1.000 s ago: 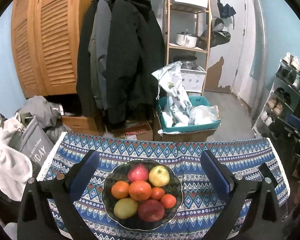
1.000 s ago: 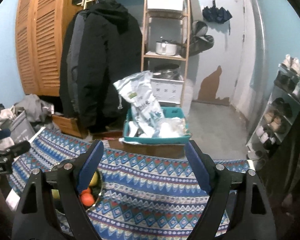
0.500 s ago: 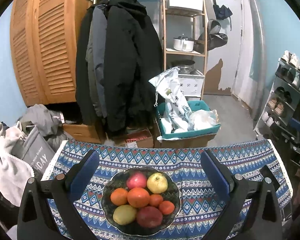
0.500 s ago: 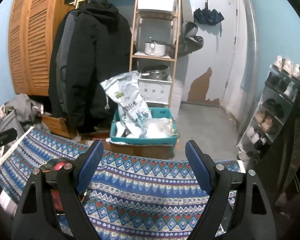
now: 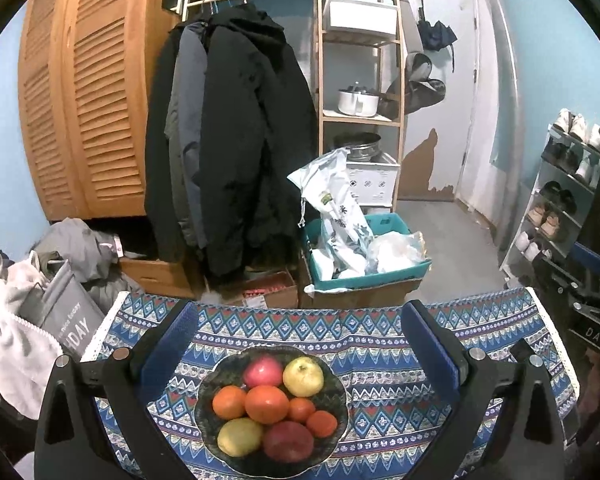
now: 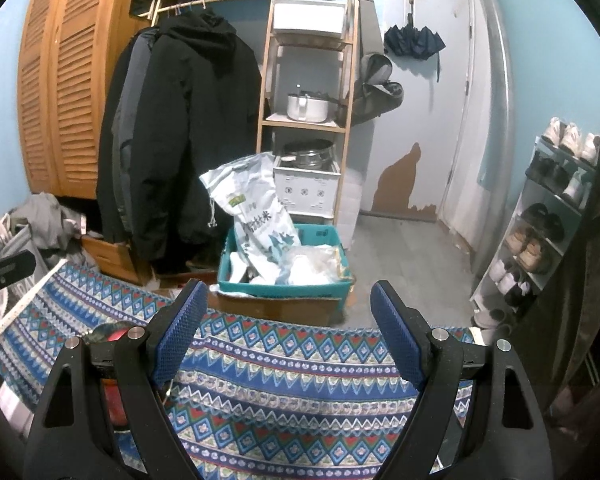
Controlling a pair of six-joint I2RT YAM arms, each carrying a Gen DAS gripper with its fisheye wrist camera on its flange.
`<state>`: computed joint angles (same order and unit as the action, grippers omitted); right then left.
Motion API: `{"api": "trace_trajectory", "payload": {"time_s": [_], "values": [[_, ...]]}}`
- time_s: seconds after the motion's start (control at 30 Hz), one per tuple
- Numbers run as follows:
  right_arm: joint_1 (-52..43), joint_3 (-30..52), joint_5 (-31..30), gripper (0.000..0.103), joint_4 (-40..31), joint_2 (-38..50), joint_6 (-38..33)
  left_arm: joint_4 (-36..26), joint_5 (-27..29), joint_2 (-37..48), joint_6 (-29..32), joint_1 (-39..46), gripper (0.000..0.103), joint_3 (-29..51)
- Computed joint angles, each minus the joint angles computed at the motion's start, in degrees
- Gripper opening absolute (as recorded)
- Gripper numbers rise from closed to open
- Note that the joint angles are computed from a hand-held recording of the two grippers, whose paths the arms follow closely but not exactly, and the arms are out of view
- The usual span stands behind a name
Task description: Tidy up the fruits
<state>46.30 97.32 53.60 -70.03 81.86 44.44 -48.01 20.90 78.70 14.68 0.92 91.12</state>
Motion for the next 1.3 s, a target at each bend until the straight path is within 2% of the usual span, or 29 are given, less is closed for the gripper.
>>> {"api": "trace_trajectory", "payload": {"time_s": [0.5, 1.3], "values": [[0.5, 1.2, 0.7, 0.083, -0.6, 0.5, -0.7, 0.7, 0.5, -0.8, -0.6, 0.0, 0.102, -0.4], [0.6, 1.7, 0.6, 0.083, -1.2, 0.6, -0.9, 0.5, -2.8, -1.1, -1.8, -1.8, 0.102, -0.3]]}}
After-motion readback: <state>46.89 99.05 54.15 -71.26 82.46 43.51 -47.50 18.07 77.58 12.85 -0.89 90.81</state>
